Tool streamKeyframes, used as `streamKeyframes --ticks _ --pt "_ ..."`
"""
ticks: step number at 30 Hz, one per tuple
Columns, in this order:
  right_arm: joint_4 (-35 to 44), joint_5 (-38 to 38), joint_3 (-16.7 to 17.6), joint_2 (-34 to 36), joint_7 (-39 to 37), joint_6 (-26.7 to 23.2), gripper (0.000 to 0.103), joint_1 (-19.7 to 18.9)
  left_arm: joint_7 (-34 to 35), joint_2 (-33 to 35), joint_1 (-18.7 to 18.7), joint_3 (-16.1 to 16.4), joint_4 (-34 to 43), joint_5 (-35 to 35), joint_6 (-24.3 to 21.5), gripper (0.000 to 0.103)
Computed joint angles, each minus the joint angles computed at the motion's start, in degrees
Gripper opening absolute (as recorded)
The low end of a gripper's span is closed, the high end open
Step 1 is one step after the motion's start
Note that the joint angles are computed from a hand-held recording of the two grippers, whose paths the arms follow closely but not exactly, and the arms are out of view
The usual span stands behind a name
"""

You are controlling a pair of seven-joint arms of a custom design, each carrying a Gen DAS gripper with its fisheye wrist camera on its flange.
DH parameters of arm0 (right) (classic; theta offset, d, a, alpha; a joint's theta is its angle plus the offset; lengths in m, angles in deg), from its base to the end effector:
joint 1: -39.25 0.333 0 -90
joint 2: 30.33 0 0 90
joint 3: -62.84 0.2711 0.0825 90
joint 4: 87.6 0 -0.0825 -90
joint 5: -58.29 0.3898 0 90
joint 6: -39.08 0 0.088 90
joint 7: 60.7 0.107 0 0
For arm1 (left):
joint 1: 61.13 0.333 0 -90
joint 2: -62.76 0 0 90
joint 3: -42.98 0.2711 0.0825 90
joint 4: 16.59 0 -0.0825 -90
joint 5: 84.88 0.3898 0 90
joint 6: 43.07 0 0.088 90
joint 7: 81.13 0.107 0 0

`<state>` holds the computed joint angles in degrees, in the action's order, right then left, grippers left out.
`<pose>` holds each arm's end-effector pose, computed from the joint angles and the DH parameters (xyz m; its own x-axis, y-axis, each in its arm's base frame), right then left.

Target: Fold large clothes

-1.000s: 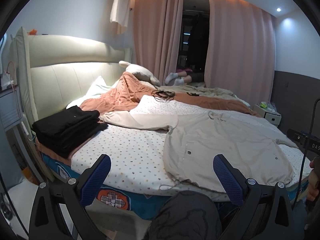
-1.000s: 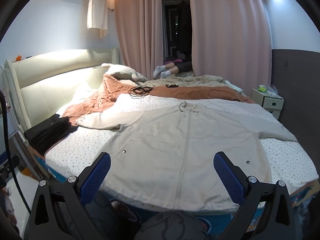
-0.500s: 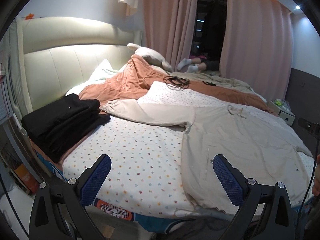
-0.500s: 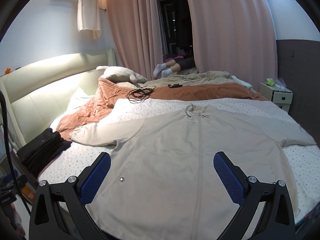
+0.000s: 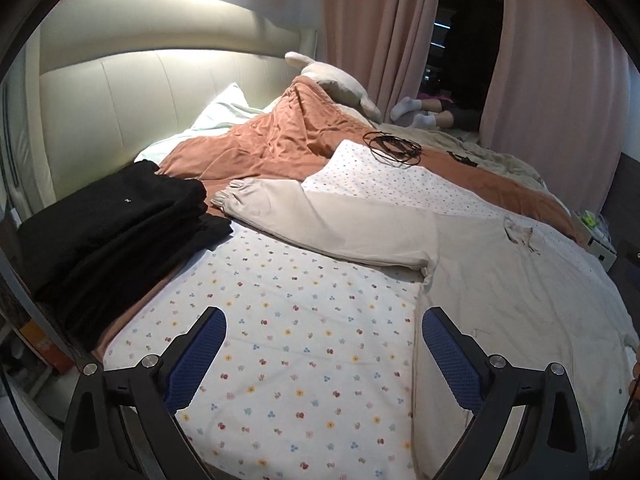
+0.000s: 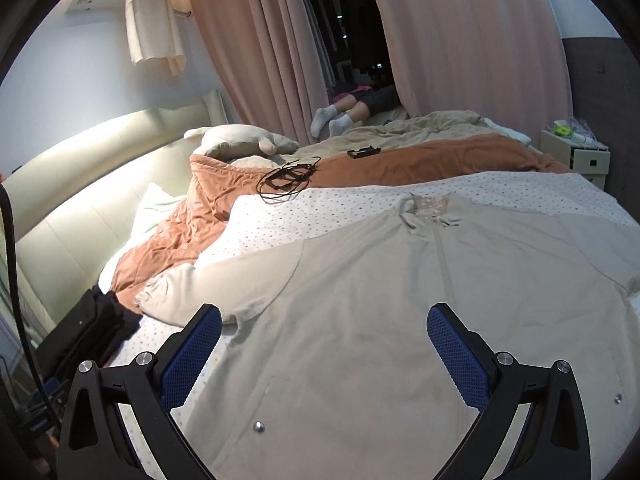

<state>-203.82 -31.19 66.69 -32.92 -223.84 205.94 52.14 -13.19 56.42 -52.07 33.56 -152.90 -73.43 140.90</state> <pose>0.5322 0.2246 0.4774 -0.0377 -0.9823 -0.1834 -0.3916 0.1834 -0.9017 0.5409 -0.0235 0.4301 0.0928 -0.9859 0.1392 -0.5829 -0.1671 -0.7952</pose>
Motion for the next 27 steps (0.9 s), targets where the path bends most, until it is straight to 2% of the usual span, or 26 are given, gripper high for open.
streamKeyframes --ticks 1,5,8,14,17,20,25,27 --pt "2.2 2.1 -0.2 2.2 -2.1 0.8 0.103 -0.1 -1.0 1.8 1.0 -0.6 2.1 0.7 -1.0 0.098" --pt "9.4 10.2 -1.5 8.8 -10.1 2.9 0.103 0.7 0.3 8.0 -1.5 2.3 9.6 -1.3 -4.5 0.095" --pt "16.0 19.5 -2.3 15.0 -19.3 4.1 0.103 1.4 2.4 12.8 -3.1 4.0 15.7 -4.0 -7.1 0.095" --pt "27.3 36.8 -0.6 26.1 -35.3 3.7 0.103 0.6 3.3 22.5 -5.2 6.7 28.1 -5.2 -12.6 0.090" --pt "31.6 43.9 1.3 31.2 -42.6 3.2 0.101 -0.6 3.6 28.0 -5.8 7.7 35.1 -5.2 -15.7 0.089" --pt "34.8 51.5 4.8 36.0 -50.0 3.1 0.098 -2.9 4.1 34.2 -5.4 7.8 43.1 -6.1 -19.7 0.086" --pt "40.5 60.6 10.7 43.0 -62.3 -0.3 0.085 -5.4 3.7 45.0 -4.1 7.0 58.0 -9.0 -27.8 0.083" --pt "41.8 63.2 11.9 44.7 -65.9 -1.2 0.080 -5.8 2.3 50.5 -4.1 7.3 65.9 -9.6 -32.3 0.080"
